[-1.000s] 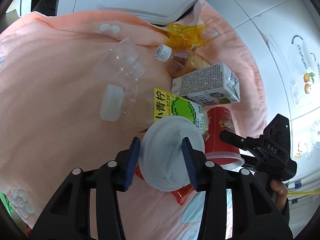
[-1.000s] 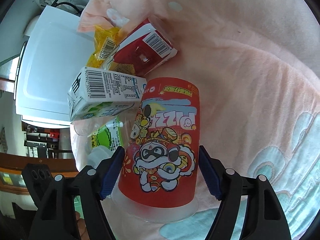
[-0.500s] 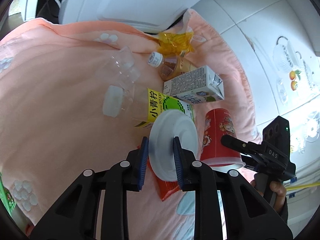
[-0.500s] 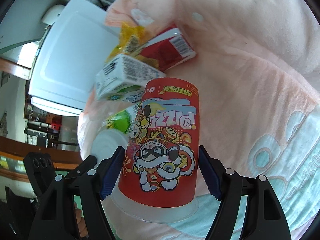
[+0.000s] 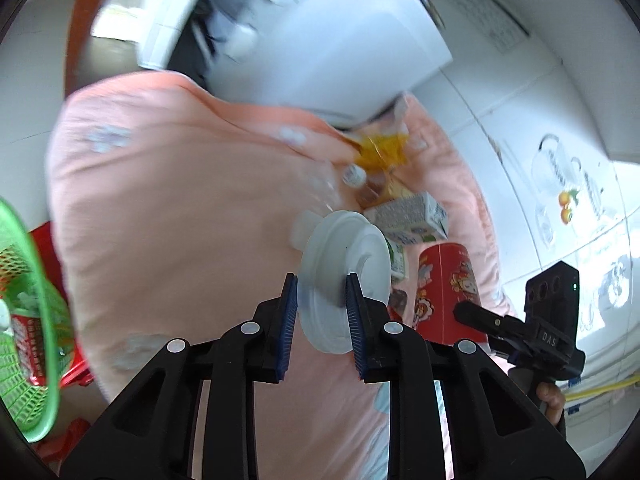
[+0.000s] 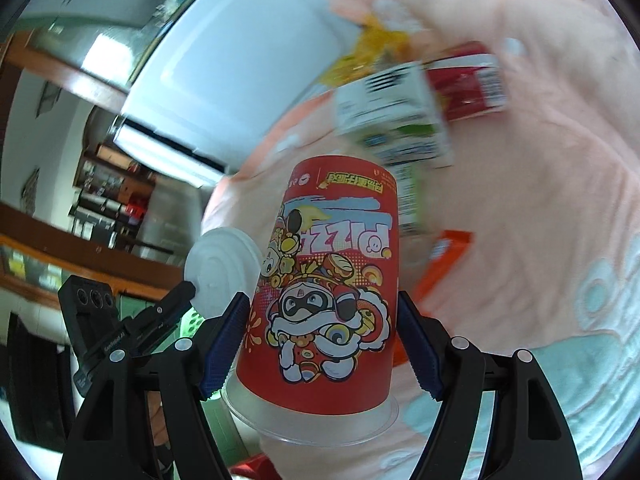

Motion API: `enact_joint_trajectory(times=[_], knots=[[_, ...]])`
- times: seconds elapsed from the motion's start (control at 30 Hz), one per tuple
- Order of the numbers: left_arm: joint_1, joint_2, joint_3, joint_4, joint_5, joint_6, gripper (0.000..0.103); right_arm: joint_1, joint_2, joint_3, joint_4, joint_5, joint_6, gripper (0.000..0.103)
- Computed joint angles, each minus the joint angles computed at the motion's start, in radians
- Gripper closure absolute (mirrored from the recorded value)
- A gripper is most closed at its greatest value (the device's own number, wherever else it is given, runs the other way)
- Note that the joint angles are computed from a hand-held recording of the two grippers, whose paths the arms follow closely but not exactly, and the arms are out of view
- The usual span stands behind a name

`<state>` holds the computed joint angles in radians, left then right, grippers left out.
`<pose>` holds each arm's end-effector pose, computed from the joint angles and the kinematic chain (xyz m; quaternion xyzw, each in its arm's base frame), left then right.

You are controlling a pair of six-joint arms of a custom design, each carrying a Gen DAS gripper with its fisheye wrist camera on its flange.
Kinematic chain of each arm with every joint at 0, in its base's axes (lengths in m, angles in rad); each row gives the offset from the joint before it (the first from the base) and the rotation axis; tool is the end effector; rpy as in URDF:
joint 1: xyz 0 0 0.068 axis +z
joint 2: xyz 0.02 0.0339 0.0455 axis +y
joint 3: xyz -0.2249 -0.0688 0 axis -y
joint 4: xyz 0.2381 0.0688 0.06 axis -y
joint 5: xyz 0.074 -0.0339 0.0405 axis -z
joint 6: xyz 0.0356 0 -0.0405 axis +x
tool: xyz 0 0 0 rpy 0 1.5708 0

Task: Collect trash
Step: 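Lift the white lid toward the basket with the left gripper while the right gripper holds the red cup, then release the white lid with the left gripper while the right gripper drops the red printed cup into the basket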

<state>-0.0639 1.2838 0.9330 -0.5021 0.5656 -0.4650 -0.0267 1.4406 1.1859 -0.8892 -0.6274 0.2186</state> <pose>0.2672 -0.0362 0.2254 -0.0830 0.9006 -0.3404 0.2573 0.2794 0.0134 0.2410 0.0489 0.9306 0.3195 0.1717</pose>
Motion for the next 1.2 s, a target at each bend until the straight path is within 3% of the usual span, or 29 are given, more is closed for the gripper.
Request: enact_joint_trajectory(times=[0.13,0.33,0.6,0.9,1.2], knots=[[0.127,-0.124,-0.049,-0.084,0.012,0.076,0.079,0.114,-0.009,0.005,0.036,0.016,0.047,0.033],[0.436,-0.254,-0.098,-0.256,0.064,0.27,0.079,0.278,0.015,0.033,0.094,0.036,0.12,0.033],[0.837,-0.201,-0.11,-0.395,0.093,0.586,0.079,0.514,0.12,0.123,0.16,0.082,0.207,0.033],[1.064,-0.046,-0.125,-0.376,0.049,0.75,0.079,0.714,0.276,0.28,0.187,0.158,0.24,0.032],[1.124,0.016,-0.131,-0.336,0.004,0.764,0.08,0.841,0.42,0.432,0.17,0.248,0.213,0.032]])
